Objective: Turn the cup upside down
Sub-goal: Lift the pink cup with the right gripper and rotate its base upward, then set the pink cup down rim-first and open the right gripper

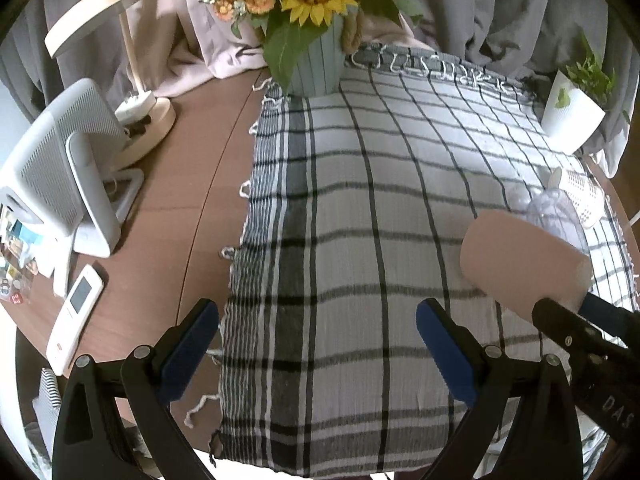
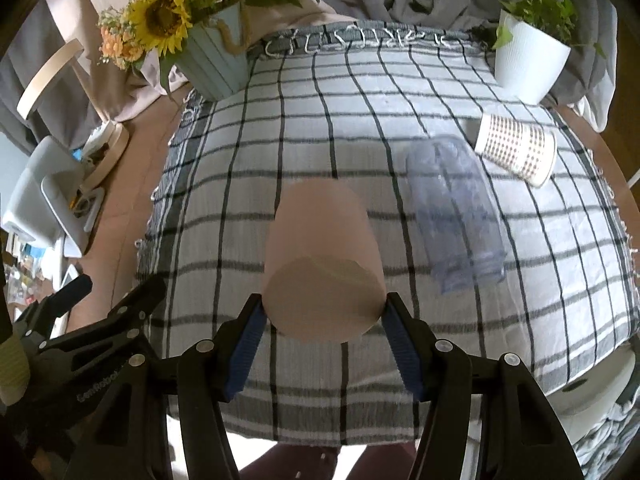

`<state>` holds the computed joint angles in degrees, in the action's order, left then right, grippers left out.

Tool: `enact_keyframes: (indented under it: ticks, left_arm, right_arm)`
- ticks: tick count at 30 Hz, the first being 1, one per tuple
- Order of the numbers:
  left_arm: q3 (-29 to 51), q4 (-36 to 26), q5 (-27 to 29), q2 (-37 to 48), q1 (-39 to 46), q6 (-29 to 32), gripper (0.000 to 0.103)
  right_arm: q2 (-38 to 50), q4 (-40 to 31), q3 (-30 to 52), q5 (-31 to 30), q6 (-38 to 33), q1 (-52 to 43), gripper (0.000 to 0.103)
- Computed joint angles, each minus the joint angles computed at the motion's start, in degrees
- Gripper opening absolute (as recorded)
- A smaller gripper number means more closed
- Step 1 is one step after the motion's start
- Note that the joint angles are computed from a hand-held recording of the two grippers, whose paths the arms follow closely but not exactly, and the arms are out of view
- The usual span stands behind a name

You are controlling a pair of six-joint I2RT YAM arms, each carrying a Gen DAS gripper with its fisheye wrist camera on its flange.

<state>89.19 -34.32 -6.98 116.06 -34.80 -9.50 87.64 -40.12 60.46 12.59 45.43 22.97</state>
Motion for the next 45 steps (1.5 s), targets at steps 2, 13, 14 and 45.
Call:
enact_keyframes:
  ticks: [2, 13, 14, 45]
  left_arm:
    - [0.9, -0.1, 0.1, 0.3, 0.3, -0.1, 0.101]
    - [6.5, -1.8, -2.7, 2.7, 1.4, -0.2, 0.102]
    - [6.7, -1.7, -3.1, 2.8, 1.4, -0.2, 0.102]
    - [5.9, -0.6, -4.4, 0.2, 1.6, -0.7, 0.102]
  right_arm:
    - [0.6, 0.1, 1.1, 0.2, -1.1, -0.9, 0.06]
    - [7.0, -0.6, 9.4, 0.1, -5.8, -5.0, 0.059]
    - [7.4, -0.6, 9.9, 0.1, -6.0, -5.1, 0.059]
    - [6.3, 2.1, 10.5, 2.0, -6.5, -3.9, 0.082]
